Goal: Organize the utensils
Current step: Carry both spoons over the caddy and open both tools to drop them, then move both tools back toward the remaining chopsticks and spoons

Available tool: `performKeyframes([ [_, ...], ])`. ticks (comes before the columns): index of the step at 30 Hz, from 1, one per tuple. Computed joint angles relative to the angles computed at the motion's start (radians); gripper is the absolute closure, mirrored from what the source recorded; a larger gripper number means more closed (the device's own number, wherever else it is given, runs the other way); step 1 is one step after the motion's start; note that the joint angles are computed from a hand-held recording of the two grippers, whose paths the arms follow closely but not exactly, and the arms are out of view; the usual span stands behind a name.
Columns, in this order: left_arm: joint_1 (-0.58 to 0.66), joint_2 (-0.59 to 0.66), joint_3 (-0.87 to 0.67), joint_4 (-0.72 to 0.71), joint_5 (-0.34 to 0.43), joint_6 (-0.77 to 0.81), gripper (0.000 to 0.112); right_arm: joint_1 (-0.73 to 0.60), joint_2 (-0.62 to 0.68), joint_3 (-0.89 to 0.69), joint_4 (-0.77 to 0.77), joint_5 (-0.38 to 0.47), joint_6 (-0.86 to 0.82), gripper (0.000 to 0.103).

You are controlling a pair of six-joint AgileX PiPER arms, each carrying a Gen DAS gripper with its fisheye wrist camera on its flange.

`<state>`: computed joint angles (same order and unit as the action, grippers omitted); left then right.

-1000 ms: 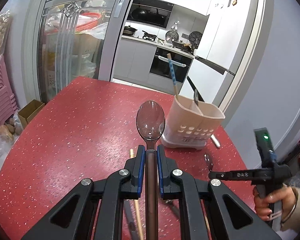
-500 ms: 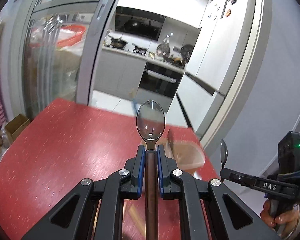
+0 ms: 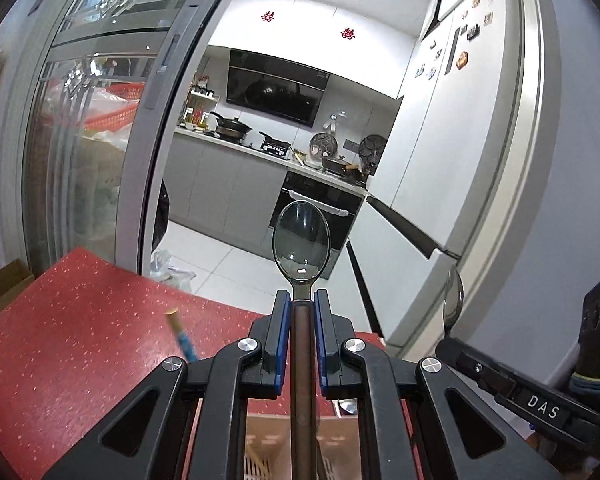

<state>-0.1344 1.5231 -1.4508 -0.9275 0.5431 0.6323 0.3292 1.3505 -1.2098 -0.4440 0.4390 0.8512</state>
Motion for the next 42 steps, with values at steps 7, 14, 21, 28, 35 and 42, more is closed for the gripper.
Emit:
performKeyframes([
  [7, -0.104, 0.029, 0.095, 0.088, -0.193, 0.061, 0.076, -0.006, 0.102, 0.06, -0.311, -0.131, 0.228, 0.091],
  [14, -0.153, -0.007, 0.204, 0.207, -0.261, 0.037, 0.076, 0.006, 0.114, 0.155, -0.503, -0.182, 0.389, 0.091],
  [21, -0.19, -0.037, 0.242, 0.543, -0.266, -0.251, 0.076, 0.002, 0.079, 0.216, -0.382, -0.198, 0.267, 0.091],
  [28, -0.196, -0.055, 0.245, 0.691, -0.211, -0.38, 0.076, -0.002, 0.079, 0.209, -0.117, -0.17, 0.008, 0.09],
  [35, -0.186, -0.103, 0.245, 0.722, -0.131, -0.425, 0.076, 0.0, 0.043, 0.21, -0.032, -0.145, -0.065, 0.064],
  [42, -0.091, -0.212, 0.29, 0.612, 0.011, -0.3, 0.076, 0.021, -0.069, 0.226, 0.131, -0.063, -0.159, 0.045],
])
